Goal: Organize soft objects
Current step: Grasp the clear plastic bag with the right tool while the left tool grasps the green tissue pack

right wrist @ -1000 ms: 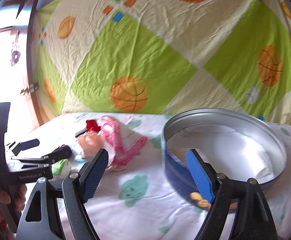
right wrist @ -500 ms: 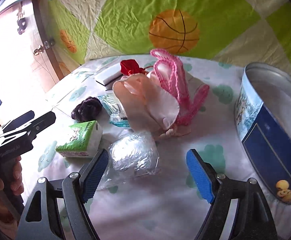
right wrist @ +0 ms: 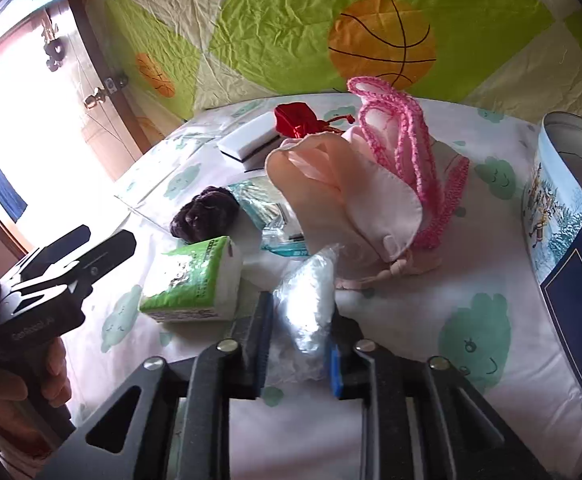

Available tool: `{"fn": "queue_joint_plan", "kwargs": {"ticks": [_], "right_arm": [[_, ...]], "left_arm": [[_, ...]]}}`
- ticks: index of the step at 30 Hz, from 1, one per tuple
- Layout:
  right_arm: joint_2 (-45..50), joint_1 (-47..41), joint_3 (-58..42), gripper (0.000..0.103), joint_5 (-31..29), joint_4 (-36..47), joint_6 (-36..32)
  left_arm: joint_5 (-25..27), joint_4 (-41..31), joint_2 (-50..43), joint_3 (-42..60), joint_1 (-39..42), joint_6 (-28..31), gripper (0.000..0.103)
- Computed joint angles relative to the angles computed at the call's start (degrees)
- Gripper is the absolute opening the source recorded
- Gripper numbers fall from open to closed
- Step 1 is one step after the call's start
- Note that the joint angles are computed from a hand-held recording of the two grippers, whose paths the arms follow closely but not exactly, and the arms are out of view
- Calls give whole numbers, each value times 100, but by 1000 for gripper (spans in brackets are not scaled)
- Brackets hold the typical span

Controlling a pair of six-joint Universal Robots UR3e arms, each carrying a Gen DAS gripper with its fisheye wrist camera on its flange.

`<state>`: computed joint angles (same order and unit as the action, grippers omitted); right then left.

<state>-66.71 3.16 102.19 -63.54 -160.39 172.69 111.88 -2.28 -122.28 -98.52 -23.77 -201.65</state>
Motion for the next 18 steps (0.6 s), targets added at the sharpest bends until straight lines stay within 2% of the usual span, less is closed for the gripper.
{"fn": "queue_joint_plan", "kwargs": {"ticks": [3, 6, 12, 15, 18], "right_arm": [[-223, -155, 356, 14, 302, -339, -165], [-537, -440, 998, 14, 686, -1167, -297], [-957, -654, 2068, 14, -45, -3558, -161], [-952, -733, 2223, 14, -234, -4139, -105], [-1000, -854, 2289, 14, -131, -4290, -78]], "left_arm": [[-36, -21, -24, 40, -37, 56, 102], [-191, -16, -65, 108, -67, 102, 102], [-749, -388, -346, 690, -166, 61, 102], [-699, -853, -628, 1284, -296, 24, 102], [-601, -1662, -991, 2064, -398, -47, 102]]}}
